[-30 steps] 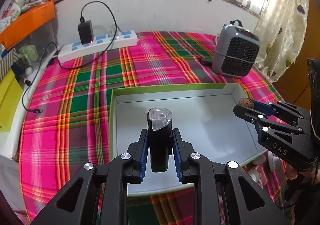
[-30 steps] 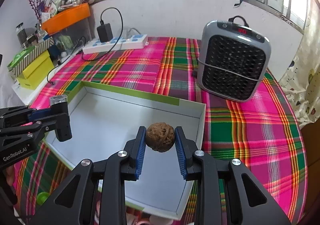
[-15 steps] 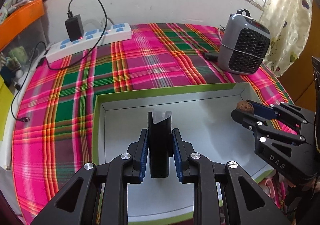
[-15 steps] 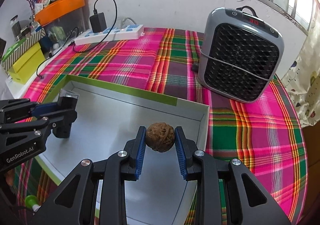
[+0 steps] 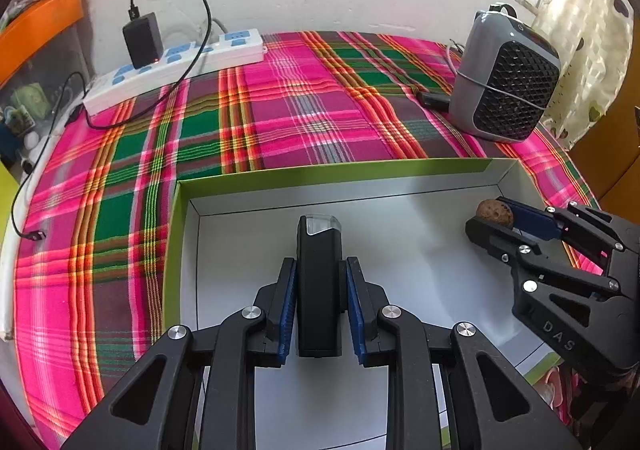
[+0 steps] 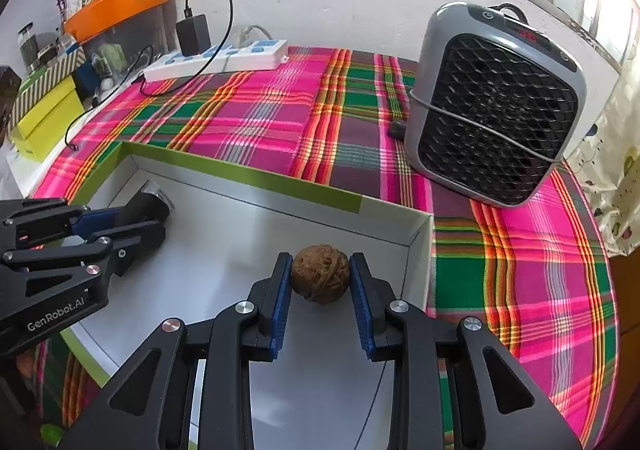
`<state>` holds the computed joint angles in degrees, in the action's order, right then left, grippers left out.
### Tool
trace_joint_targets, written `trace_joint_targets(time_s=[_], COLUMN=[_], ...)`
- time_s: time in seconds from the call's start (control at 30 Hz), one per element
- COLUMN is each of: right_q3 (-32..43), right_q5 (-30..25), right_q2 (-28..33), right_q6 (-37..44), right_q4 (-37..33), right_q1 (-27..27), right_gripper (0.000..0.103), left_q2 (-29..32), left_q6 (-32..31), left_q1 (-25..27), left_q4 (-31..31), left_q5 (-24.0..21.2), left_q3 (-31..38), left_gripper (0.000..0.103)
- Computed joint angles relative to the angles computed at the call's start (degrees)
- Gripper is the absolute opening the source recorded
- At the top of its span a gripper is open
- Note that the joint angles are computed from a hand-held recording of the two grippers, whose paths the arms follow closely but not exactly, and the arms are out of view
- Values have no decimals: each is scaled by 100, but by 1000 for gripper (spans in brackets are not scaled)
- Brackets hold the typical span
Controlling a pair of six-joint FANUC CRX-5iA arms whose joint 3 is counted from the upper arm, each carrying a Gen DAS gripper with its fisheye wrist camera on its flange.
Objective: Organize objects
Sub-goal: 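Carry the black device and the walnut over the white tray with both grippers, then open the right gripper to drop the walnut while the left releases the black device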
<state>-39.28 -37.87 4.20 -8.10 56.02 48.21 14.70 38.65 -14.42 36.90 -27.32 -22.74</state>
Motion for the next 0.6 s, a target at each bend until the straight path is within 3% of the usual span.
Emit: trace_joint_targets(time_s=[0.43, 0.6], right_q3=[120, 115], right_q5=[-169, -100], right_q2=[104, 86], right_q6=[62, 57], right_q4=[-111, -119], right_q1=[59, 54], right_gripper=[30, 38], left_q2=[22, 27], left_q6=[0, 21], left_q1=[2, 8], left_q4=[23, 41], left_q5=[-5, 0], left_q3=[14, 9], left_gripper=[22, 25])
